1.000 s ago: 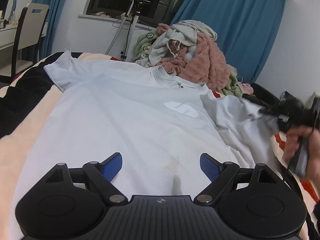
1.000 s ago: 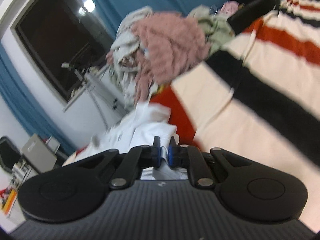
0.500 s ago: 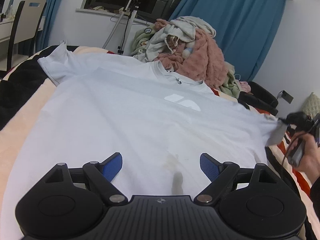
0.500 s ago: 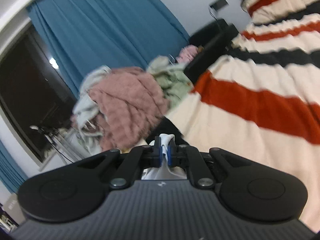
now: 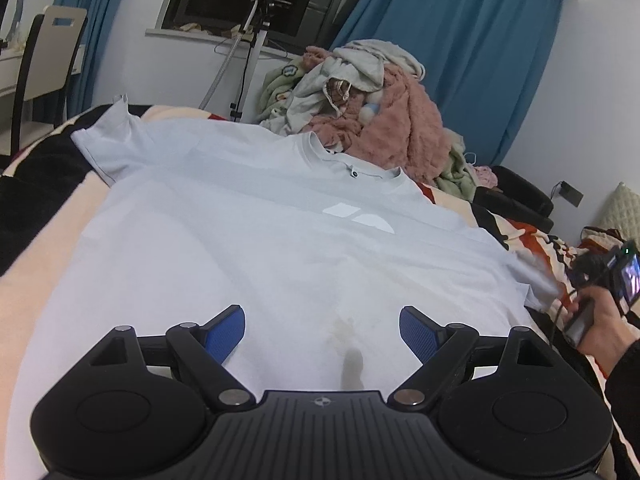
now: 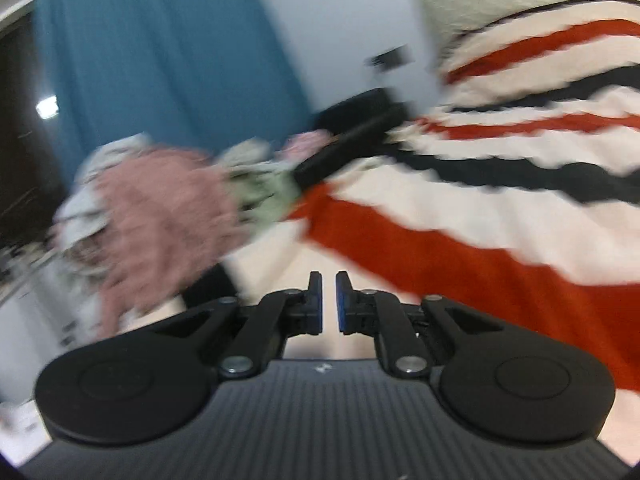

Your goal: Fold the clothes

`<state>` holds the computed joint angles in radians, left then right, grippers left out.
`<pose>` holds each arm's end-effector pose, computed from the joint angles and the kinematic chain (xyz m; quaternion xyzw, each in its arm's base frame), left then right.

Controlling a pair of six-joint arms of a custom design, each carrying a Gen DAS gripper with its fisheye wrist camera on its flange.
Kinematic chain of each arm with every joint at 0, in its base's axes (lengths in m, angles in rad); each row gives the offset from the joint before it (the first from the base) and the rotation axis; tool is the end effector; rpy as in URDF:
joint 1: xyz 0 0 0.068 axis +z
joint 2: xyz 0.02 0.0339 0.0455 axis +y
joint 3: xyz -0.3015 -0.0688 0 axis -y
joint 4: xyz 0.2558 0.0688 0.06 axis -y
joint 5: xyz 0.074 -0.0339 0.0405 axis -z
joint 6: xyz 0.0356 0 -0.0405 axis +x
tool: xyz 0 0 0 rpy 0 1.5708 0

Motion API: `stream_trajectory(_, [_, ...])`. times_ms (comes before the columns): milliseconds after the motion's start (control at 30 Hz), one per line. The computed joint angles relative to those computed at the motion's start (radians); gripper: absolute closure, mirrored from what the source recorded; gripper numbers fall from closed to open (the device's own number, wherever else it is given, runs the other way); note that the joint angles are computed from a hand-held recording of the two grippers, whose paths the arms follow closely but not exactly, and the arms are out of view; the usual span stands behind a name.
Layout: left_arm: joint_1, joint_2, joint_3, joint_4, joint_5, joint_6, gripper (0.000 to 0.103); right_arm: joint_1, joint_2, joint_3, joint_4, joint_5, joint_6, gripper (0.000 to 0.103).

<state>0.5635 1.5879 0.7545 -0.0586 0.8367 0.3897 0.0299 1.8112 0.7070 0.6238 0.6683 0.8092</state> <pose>0.2703 0.1395 0.1898 0.0600 0.8701 -0.2008 0.4460 0.3513 -0.0116 0.1578 0.4642 0.6826 -0.0565 0.5616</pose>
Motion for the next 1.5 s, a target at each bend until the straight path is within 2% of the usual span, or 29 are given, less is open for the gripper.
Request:
stream_trajectory(33, [-0.003, 0.006, 0.004, -0.006, -0.005, 0.001, 0.017, -0.012, -0.002, 0.0, -0.047, 0.015, 0.045, 0.09])
stream_trajectory(67, [-0.006, 0.011, 0.009, -0.013, -0.01, 0.002, 0.017, -0.035, -0.011, 0.001, -0.09, -0.037, 0.069, 0.09])
stream_trajectory(100, [-0.008, 0.017, 0.014, -0.02, -0.014, 0.002, 0.017, -0.044, -0.016, -0.007, -0.086, -0.084, 0.041, 0.09])
stream_trajectory(167, [-0.007, 0.026, 0.027, -0.041, -0.015, -0.007, 0.017, -0.063, -0.027, -0.02, -0.083, -0.178, -0.016, 0.077])
stream_trajectory(233, [0.0, 0.025, 0.032, -0.054, -0.007, -0.012, 0.017, -0.04, -0.037, -0.067, 0.007, -0.19, -0.118, 0.026])
stream_trajectory(267, [0.004, 0.02, 0.029, -0.054, -0.005, -0.01, 0.017, -0.03, -0.035, -0.095, 0.07, -0.211, -0.17, 0.019])
stream_trajectory(333, [0.01, 0.01, 0.023, -0.055, 0.001, -0.004, 0.017, -0.012, -0.026, -0.144, 0.187, -0.258, -0.269, 0.021])
stream_trajectory(400, [0.013, -0.001, 0.013, -0.052, 0.003, 0.008, 0.017, -0.005, -0.022, -0.114, 0.129, -0.302, -0.322, 0.022])
stream_trajectory(467, [0.016, -0.012, 0.003, -0.049, 0.006, 0.019, 0.017, 0.0, -0.011, -0.087, 0.094, -0.349, -0.379, 0.027])
stream_trajectory(533, [0.015, -0.017, -0.003, -0.048, 0.005, 0.028, 0.017, 0.004, 0.01, -0.051, 0.057, -0.393, -0.424, 0.04])
stream_trajectory(567, [0.014, -0.019, -0.007, -0.045, 0.002, 0.032, 0.017, 0.007, 0.023, -0.025, 0.026, -0.412, -0.441, 0.043])
stream_trajectory(600, [0.012, -0.021, -0.012, -0.038, -0.003, 0.036, 0.017, 0.009, 0.045, 0.013, -0.027, -0.411, -0.454, 0.053])
stream_trajectory(633, [0.01, -0.024, -0.017, -0.032, -0.008, 0.04, 0.017, 0.011, 0.067, 0.045, -0.068, -0.402, -0.452, 0.067])
stream_trajectory(667, [0.01, -0.025, -0.02, -0.03, -0.014, 0.046, 0.017, 0.004, 0.087, 0.061, -0.075, -0.393, -0.426, 0.073])
stream_trajectory(700, [0.009, -0.026, -0.024, -0.028, -0.019, 0.051, 0.017, -0.002, 0.106, 0.077, -0.082, -0.385, -0.401, 0.088])
stream_trajectory(733, [0.007, -0.026, -0.027, -0.025, -0.023, 0.058, 0.017, -0.017, 0.12, 0.071, -0.04, -0.387, -0.368, 0.094])
stream_trajectory(867, [-0.007, -0.026, -0.043, -0.001, -0.044, 0.073, 0.017, -0.069, 0.175, 0.02, 0.198, -0.355, -0.228, 0.095])
stream_trajectory(967, [-0.019, -0.015, -0.037, -0.003, -0.05, 0.07, 0.017, -0.102, 0.209, -0.006, 0.311, -0.313, -0.143, 0.095])
stream_trajectory(1100, [-0.036, 0.01, -0.028, 0.01, -0.066, 0.068, 0.017, -0.126, 0.233, 0.022, 0.299, -0.281, -0.12, 0.096])
stream_trajectory(1233, [-0.052, 0.033, -0.018, 0.019, -0.082, 0.064, 0.017, -0.105, 0.236, 0.048, 0.282, -0.274, -0.198, 0.093])
stream_trajectory(1267, [-0.055, 0.032, -0.019, 0.025, -0.084, 0.065, 0.017, -0.101, 0.224, 0.052, 0.263, -0.272, -0.217, 0.091])
stream_trajectory(1300, [-0.056, 0.03, -0.021, 0.027, -0.083, 0.07, 0.017, -0.093, 0.2, 0.063, 0.206, -0.256, -0.228, 0.082])
stream_trajectory(1333, [-0.055, 0.027, -0.021, 0.024, -0.08, 0.073, 0.017, -0.084, 0.177, 0.076, 0.15, -0.24, -0.238, 0.053])
stream_trajectory(1400, [-0.048, 0.016, -0.023, 0.006, -0.063, 0.082, 0.018, -0.055, 0.12, 0.074, 0.075, -0.197, -0.254, 0.015])
stream_trajectory(1500, [-0.028, -0.012, -0.029, -0.028, -0.018, 0.107, 0.018, -0.002, -0.004, 0.023, 0.01, -0.159, -0.266, 0.017])
